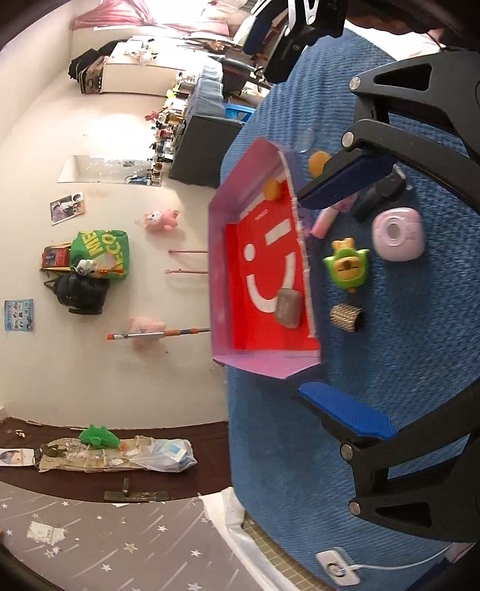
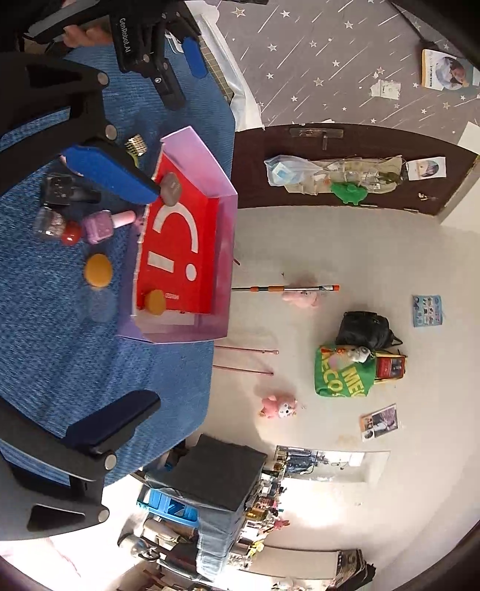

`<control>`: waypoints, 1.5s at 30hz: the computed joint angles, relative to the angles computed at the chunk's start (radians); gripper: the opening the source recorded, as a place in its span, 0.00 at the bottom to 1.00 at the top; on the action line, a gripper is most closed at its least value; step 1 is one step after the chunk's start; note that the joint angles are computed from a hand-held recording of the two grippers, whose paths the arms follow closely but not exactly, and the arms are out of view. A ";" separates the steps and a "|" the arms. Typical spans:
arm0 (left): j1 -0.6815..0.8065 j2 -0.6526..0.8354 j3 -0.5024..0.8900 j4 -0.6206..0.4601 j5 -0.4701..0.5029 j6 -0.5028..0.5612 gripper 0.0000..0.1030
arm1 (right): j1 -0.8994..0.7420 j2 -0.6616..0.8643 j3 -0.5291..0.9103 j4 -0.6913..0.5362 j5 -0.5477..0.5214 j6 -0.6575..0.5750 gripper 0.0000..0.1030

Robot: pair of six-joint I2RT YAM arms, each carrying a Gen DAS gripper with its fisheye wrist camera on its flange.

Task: Organize rigid objects
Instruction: 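Open both grippers to release the compact and sponge, then withdraw, then grasp the pink round compact with the left gripper while the right gripper grasps the glitter jar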

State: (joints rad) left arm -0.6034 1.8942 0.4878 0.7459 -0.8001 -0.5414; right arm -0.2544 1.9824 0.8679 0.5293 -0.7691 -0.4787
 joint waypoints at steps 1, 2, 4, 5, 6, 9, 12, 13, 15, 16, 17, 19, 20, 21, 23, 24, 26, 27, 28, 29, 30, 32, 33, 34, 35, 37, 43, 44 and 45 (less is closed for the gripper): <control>-0.011 0.025 -0.001 0.010 -0.012 -0.017 0.93 | -0.003 0.012 -0.011 0.012 0.001 -0.001 1.00; -0.022 0.047 0.001 0.013 -0.025 -0.032 0.93 | -0.006 0.025 -0.017 0.017 -0.002 -0.001 1.00; -0.034 0.087 0.010 0.011 -0.027 -0.050 0.93 | -0.010 0.059 -0.021 0.011 -0.002 -0.009 1.00; -0.037 0.106 0.015 0.006 -0.022 -0.055 0.93 | -0.010 0.077 -0.029 0.027 0.004 -0.011 1.00; -0.039 0.120 0.018 0.000 -0.017 -0.064 0.93 | -0.007 0.101 -0.042 0.067 0.022 -0.006 1.00; -0.028 0.158 0.034 -0.025 0.016 -0.104 0.93 | -0.004 0.161 -0.038 0.093 0.047 0.007 1.00; -0.018 0.193 0.050 -0.039 0.044 -0.127 0.93 | 0.013 0.215 -0.003 0.041 0.086 -0.010 1.00; -0.016 0.206 0.057 -0.044 0.050 -0.134 0.93 | 0.015 0.227 0.003 0.037 0.089 -0.010 1.00; -0.003 0.227 0.068 -0.051 0.077 -0.140 0.93 | 0.019 0.247 0.019 0.018 0.094 -0.016 1.00; 0.003 0.238 0.075 -0.054 0.096 -0.144 0.93 | 0.021 0.254 0.026 0.009 0.097 -0.016 1.00; 0.012 0.250 0.085 -0.061 0.120 -0.150 0.93 | 0.023 0.260 0.032 0.003 0.100 -0.015 1.00; 0.021 0.265 0.074 -0.018 0.152 -0.150 0.93 | 0.025 0.271 0.047 -0.017 0.103 -0.016 1.00; 0.025 0.269 0.068 -0.003 0.165 -0.154 0.93 | 0.028 0.276 0.052 -0.024 0.109 -0.016 1.00; 0.024 0.271 0.066 0.002 0.171 -0.159 0.93 | 0.031 0.282 0.060 -0.033 0.117 -0.018 1.00; 0.025 0.269 0.064 -0.001 0.182 -0.161 0.93 | 0.034 0.292 0.071 -0.047 0.127 -0.022 1.00; 0.024 0.267 0.065 -0.007 0.181 -0.162 0.93 | 0.034 0.292 0.077 -0.058 0.120 -0.023 1.00; 0.023 0.260 0.066 -0.022 0.183 -0.162 0.93 | 0.034 0.292 0.079 -0.063 0.119 -0.021 1.00; 0.023 0.257 0.066 -0.027 0.187 -0.161 0.93 | 0.034 0.291 0.079 -0.062 0.119 -0.022 1.00; 0.021 0.254 0.064 -0.027 0.195 -0.159 0.93 | 0.035 0.289 0.077 -0.059 0.121 -0.023 1.00; 0.021 0.249 0.059 -0.020 0.206 -0.153 0.93 | 0.037 0.287 0.073 -0.053 0.123 -0.024 1.00; 0.019 0.247 0.054 -0.011 0.215 -0.146 0.93 | 0.038 0.287 0.072 -0.050 0.123 -0.028 1.00; 0.015 0.246 0.055 -0.003 0.228 -0.133 0.93 | 0.044 0.284 0.074 -0.055 0.126 -0.029 1.00; 0.015 0.248 0.061 -0.011 0.233 -0.128 0.93 | 0.047 0.285 0.079 -0.063 0.126 -0.032 1.00; 0.017 0.250 0.072 -0.028 0.242 -0.126 0.93 | 0.049 0.284 0.085 -0.074 0.126 -0.034 1.00; 0.023 0.252 0.085 -0.050 0.255 -0.125 0.93 | 0.051 0.283 0.091 -0.085 0.127 -0.034 1.00; 0.036 0.261 0.095 -0.053 0.291 -0.117 0.93 | 0.058 0.284 0.103 -0.100 0.135 -0.032 1.00; 0.074 0.266 0.137 -0.109 0.351 -0.105 0.93 | 0.073 0.294 0.169 -0.204 0.141 -0.046 1.00; 0.080 0.264 0.146 -0.124 0.359 -0.101 0.93 | 0.075 0.297 0.181 -0.221 0.141 -0.046 1.00; 0.087 0.262 0.156 -0.138 0.366 -0.095 0.93 | 0.077 0.302 0.197 -0.244 0.140 -0.048 1.00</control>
